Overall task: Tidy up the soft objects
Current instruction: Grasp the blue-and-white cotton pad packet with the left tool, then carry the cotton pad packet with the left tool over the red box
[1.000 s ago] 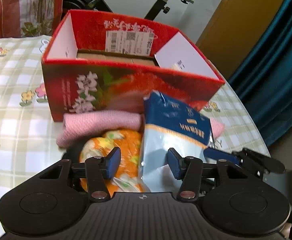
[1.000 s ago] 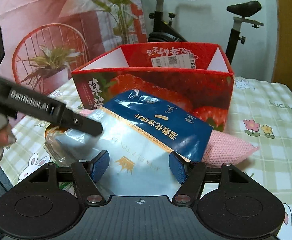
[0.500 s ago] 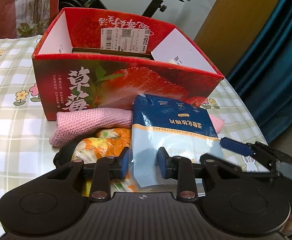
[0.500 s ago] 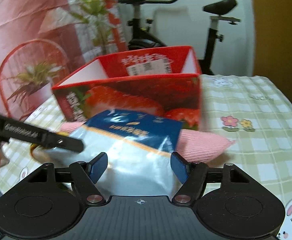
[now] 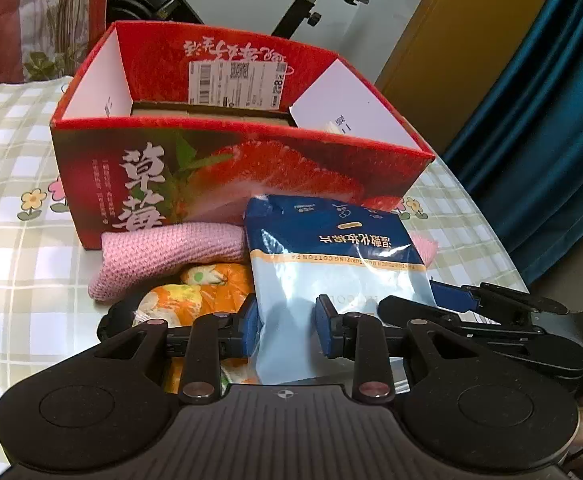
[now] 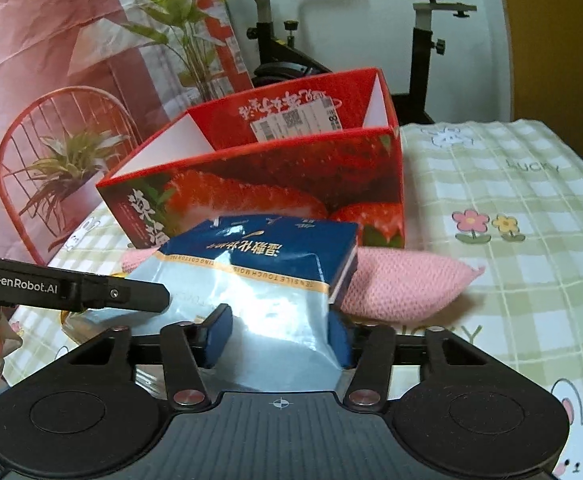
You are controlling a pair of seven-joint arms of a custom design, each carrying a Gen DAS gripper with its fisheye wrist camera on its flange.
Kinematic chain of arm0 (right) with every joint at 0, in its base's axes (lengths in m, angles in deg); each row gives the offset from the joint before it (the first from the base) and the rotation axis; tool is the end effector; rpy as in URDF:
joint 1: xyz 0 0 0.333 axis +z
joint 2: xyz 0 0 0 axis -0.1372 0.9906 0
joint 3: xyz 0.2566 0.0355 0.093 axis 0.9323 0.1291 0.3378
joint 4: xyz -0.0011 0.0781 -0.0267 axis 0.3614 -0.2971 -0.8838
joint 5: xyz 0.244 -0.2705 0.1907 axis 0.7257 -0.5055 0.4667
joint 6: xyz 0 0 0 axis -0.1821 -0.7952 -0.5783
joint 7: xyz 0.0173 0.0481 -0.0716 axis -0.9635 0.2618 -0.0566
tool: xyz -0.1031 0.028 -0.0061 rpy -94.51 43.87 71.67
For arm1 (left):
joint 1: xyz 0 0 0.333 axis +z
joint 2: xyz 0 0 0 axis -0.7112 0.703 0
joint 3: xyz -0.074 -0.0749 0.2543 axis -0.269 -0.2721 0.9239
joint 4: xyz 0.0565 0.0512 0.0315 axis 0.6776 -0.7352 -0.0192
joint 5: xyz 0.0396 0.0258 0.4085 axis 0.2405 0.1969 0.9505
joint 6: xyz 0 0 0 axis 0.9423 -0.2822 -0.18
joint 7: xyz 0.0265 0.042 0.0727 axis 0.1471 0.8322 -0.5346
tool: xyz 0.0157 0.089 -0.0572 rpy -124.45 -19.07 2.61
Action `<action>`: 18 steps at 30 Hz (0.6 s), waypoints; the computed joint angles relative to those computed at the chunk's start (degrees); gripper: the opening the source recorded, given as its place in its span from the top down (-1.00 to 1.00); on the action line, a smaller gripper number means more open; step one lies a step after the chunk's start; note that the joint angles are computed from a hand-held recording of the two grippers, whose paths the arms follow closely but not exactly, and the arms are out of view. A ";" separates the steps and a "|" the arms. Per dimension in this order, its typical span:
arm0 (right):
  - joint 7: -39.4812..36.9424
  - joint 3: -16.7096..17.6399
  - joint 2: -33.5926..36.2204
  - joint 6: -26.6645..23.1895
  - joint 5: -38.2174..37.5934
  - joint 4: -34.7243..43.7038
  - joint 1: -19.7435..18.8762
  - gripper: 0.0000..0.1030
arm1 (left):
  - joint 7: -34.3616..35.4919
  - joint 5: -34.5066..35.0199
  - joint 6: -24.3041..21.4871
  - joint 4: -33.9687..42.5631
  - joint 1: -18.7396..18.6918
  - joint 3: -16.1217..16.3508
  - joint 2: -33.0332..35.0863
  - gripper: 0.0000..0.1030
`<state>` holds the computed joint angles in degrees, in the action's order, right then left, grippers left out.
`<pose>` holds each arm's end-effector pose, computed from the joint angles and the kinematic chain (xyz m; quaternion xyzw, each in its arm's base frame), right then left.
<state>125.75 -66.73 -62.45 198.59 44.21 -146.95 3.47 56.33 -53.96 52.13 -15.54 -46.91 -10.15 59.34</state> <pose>0.6361 0.1661 0.5041 -0.5857 0.6783 -0.1998 0.3961 0.7517 -0.1482 0.5323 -0.5094 0.7809 -0.3590 0.0428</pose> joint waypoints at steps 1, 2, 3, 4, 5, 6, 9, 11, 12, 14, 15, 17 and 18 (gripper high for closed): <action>-0.20 0.00 -0.15 -0.03 -0.09 0.04 -0.03 0.18 | 0.00 0.02 0.25 -0.17 0.00 0.02 -0.18 0.56; 0.32 -0.31 -0.30 -0.15 -1.10 0.09 0.18 0.27 | 0.02 0.05 0.56 -0.45 0.02 0.07 -0.41 0.57; 0.42 -0.40 -0.34 -0.23 -1.46 0.24 0.20 0.34 | 0.07 -0.01 0.71 -0.59 0.09 0.05 -0.58 0.58; 0.64 -0.50 -0.52 -0.02 -1.86 0.17 0.24 0.37 | 0.16 -0.14 0.80 -0.70 0.20 0.01 -0.74 0.58; 0.88 -0.59 -0.69 0.27 -2.23 0.08 0.27 0.40 | 0.26 -0.28 0.87 -0.72 0.29 -0.04 -0.85 0.59; 1.32 -0.74 -0.86 0.50 -2.88 0.04 0.37 0.44 | 0.46 -0.52 1.01 -0.97 0.43 -0.14 -1.10 0.59; 2.92 -1.30 -1.25 1.17 -5.64 0.31 0.75 0.45 | 1.33 -1.38 1.78 -2.08 0.78 -0.44 -2.13 0.59; 3.84 -1.59 -1.48 1.81 -7.56 0.62 0.92 0.45 | 2.15 -1.96 2.52 -3.03 0.98 -0.60 -3.02 0.59; 4.13 -1.65 -1.49 1.95 -8.19 0.89 0.92 0.45 | 2.61 -2.25 2.91 -3.55 1.07 -0.65 -3.49 0.59; 4.83 -1.86 -1.70 2.36 -9.55 1.26 0.93 0.45 | 3.55 -3.16 3.62 -4.70 1.39 -0.85 -4.54 0.59; 5.07 -1.90 -1.77 2.62 -9.97 1.40 0.88 0.45 | 3.90 -3.62 3.90 -5.06 1.51 -0.92 -4.93 0.59; 5.39 -1.95 -2.06 3.17 -10.59 1.58 0.74 0.45 | 4.50 -4.49 4.48 -5.76 1.69 -1.02 -5.68 0.59; 5.48 -1.96 -2.15 3.36 -10.78 1.73 0.66 0.45 | 4.80 -4.91 4.79 -6.11 1.76 -1.07 -6.05 0.59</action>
<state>131.23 -68.69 -64.60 201.95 33.42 -145.21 4.14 61.13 -58.88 56.92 -21.66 -45.14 -11.21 53.28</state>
